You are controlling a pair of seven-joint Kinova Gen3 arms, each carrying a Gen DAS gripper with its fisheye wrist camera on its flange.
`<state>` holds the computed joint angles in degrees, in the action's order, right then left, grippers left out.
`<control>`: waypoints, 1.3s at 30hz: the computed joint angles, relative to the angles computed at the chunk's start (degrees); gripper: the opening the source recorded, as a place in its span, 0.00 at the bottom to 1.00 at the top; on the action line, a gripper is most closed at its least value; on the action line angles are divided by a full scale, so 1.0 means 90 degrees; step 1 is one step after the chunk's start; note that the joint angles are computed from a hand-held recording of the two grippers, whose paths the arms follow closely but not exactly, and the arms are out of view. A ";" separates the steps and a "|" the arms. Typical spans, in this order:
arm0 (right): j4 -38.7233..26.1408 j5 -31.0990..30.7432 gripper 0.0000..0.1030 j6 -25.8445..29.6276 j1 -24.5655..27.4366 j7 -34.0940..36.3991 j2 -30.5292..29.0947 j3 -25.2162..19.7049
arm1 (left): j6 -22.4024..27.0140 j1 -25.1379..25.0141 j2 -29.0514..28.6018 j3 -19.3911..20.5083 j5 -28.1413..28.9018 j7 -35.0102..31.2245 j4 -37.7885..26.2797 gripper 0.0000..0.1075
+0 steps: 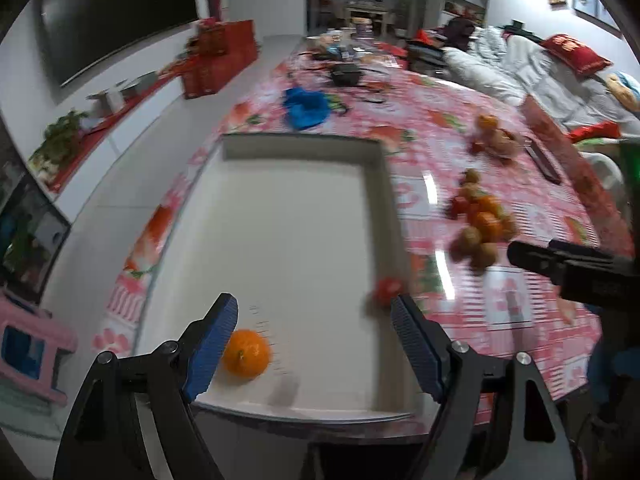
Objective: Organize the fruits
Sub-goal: 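Open both tools and withdraw them from the white tray, then grasp a mandarin from the fruit pile with the left tool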
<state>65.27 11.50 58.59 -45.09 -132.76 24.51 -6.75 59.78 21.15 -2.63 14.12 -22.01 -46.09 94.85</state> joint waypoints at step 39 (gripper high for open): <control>0.3445 0.2113 1.00 -0.0945 0.0586 -0.1671 -0.1519 -0.0275 | 0.0903 0.1917 0.3493 -0.1197 0.0468 -0.0728 -0.3624 0.39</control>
<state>96.28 30.52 50.09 -39.81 -147.81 10.83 -9.23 67.90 38.41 28.80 3.34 -17.79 -52.65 62.23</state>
